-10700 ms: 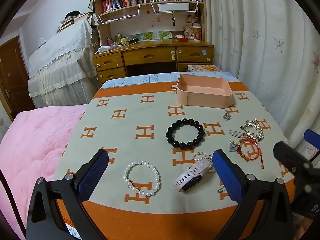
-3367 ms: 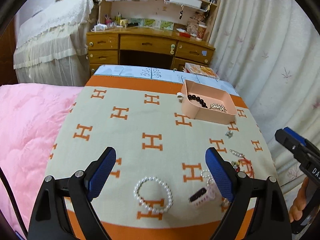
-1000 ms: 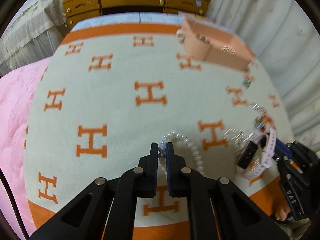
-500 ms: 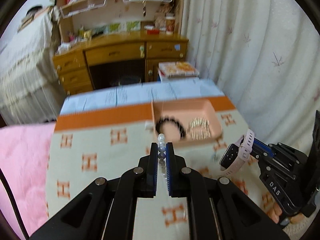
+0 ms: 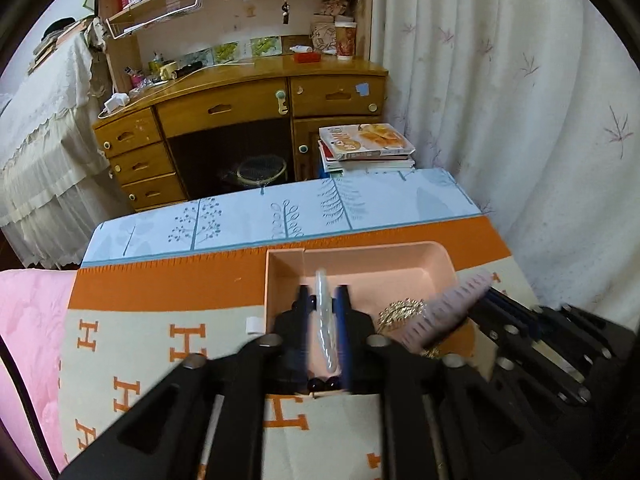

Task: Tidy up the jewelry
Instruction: 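Carry the pearl bracelet and pink watch into the pink tray and release, then withdraw both tools from the tray toward the pearl necklace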

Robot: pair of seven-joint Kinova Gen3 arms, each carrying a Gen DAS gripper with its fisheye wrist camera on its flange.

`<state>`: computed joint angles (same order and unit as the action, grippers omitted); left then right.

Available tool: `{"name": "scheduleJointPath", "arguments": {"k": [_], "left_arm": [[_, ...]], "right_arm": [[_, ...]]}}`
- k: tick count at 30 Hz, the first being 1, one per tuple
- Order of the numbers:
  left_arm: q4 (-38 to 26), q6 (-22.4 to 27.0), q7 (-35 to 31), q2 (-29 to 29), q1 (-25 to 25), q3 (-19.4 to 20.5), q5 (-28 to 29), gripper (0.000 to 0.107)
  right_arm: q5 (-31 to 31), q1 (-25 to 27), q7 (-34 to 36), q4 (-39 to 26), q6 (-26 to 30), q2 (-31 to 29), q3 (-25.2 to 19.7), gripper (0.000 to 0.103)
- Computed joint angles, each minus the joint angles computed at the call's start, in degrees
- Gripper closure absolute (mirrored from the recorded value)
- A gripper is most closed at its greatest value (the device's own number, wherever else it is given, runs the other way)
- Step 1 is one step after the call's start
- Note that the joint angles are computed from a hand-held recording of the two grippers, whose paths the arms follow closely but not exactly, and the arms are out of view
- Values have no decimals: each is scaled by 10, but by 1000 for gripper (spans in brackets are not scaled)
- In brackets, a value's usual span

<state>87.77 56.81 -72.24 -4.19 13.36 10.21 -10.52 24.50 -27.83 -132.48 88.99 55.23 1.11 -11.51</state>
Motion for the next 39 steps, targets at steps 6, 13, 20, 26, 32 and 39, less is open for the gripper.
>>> {"name": "scheduleJointPath", "arguments": {"k": [6,13,20,26,32,39], "left_arm": [[70,-50,27,-76,-21,6,-26,21],[101,-30,-22,-147,-52,-28,42,20],[120,12,-51,-212,-83,-34,77,20],[125,34,-61,-279,-93,-41,101,20],[121,72,-68,-335,-110,-27,111,20],[123,119,-77,-393,-119,-3,116,20]], "right_arm": [[35,-37,0,-25,39,34,-3,89],[83,-68,-52,-4,40,9,-16,52],[92,-69,-85,30,37,-56,-59,52],[83,-47,-105,48,38,-127,-113,52],[68,-18,-110,64,54,-190,-169,52],[35,23,-105,85,74,-252,-231,52]]}}
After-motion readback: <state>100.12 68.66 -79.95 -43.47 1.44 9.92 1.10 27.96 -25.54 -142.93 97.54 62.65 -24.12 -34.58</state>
